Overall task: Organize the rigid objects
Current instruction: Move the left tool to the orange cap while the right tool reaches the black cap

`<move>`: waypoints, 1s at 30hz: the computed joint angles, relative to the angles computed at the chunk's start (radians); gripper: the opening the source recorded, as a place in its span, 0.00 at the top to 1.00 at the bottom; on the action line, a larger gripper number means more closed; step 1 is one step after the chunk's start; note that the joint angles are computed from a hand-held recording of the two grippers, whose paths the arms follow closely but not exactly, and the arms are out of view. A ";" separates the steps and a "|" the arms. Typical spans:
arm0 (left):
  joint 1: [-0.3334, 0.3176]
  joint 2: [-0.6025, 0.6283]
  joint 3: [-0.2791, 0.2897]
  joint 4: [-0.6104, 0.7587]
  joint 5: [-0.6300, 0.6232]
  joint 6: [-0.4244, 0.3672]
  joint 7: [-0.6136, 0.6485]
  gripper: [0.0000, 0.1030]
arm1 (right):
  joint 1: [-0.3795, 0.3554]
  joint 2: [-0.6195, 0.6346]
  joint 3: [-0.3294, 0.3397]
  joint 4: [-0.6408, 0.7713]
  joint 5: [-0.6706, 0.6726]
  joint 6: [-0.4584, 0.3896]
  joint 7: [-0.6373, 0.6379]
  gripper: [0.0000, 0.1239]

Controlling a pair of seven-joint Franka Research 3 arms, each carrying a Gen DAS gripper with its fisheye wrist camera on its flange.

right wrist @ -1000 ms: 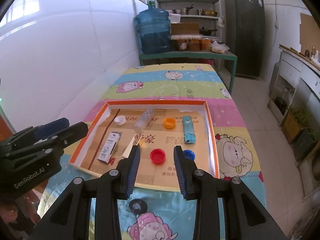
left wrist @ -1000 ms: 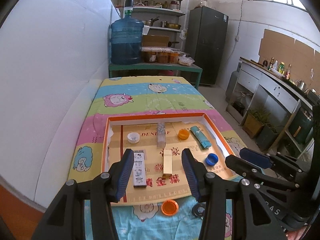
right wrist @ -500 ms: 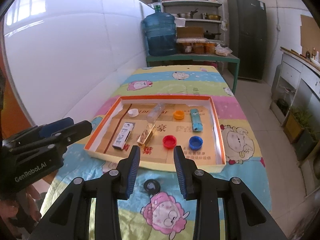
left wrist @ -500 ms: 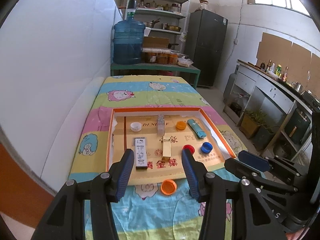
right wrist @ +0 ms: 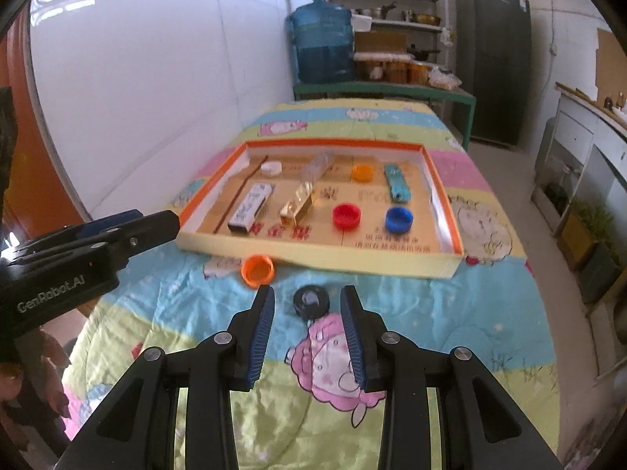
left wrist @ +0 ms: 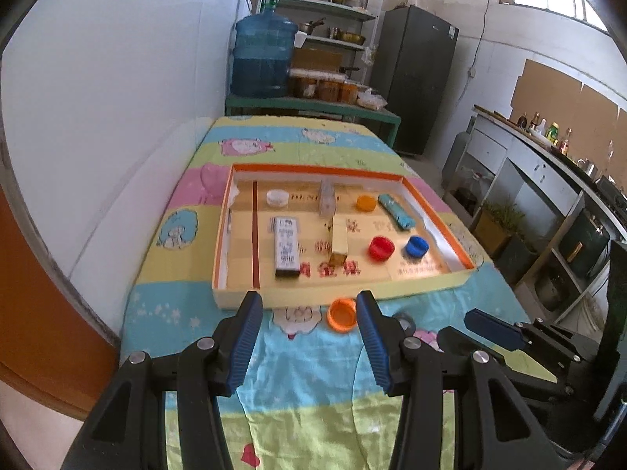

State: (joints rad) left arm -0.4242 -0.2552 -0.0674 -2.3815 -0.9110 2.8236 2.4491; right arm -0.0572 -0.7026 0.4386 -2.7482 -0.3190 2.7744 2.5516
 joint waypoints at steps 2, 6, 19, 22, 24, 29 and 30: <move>0.001 0.000 -0.001 -0.008 0.003 -0.005 0.001 0.52 | -0.002 0.018 0.002 0.000 -0.001 0.005 0.002 0.71; 0.007 0.012 -0.005 -0.011 0.014 -0.016 -0.004 0.52 | -0.005 0.067 -0.009 0.003 -0.001 0.030 0.000 0.71; 0.034 0.057 -0.034 0.011 0.029 -0.040 -0.015 0.52 | -0.019 0.185 -0.036 0.031 -0.019 0.076 -0.009 0.71; 0.041 0.063 -0.041 0.015 0.033 -0.045 -0.020 0.52 | -0.021 0.203 -0.042 0.041 -0.031 0.079 -0.009 0.71; 0.045 0.066 -0.044 0.017 0.034 -0.049 -0.021 0.52 | -0.025 0.213 -0.043 0.047 -0.042 0.079 -0.006 0.71; 0.056 0.082 -0.052 0.029 0.040 -0.062 -0.025 0.52 | -0.038 0.244 -0.042 0.066 -0.083 0.075 0.008 0.71; 0.057 0.086 -0.054 0.033 0.039 -0.068 -0.025 0.52 | -0.041 0.249 -0.042 0.068 -0.094 0.079 0.012 0.71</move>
State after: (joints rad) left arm -0.3667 -0.1688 -0.1211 -2.3489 -0.8716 2.7560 2.4244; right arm -0.0979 -0.4532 0.3963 -2.6803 -0.4130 2.8533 2.5638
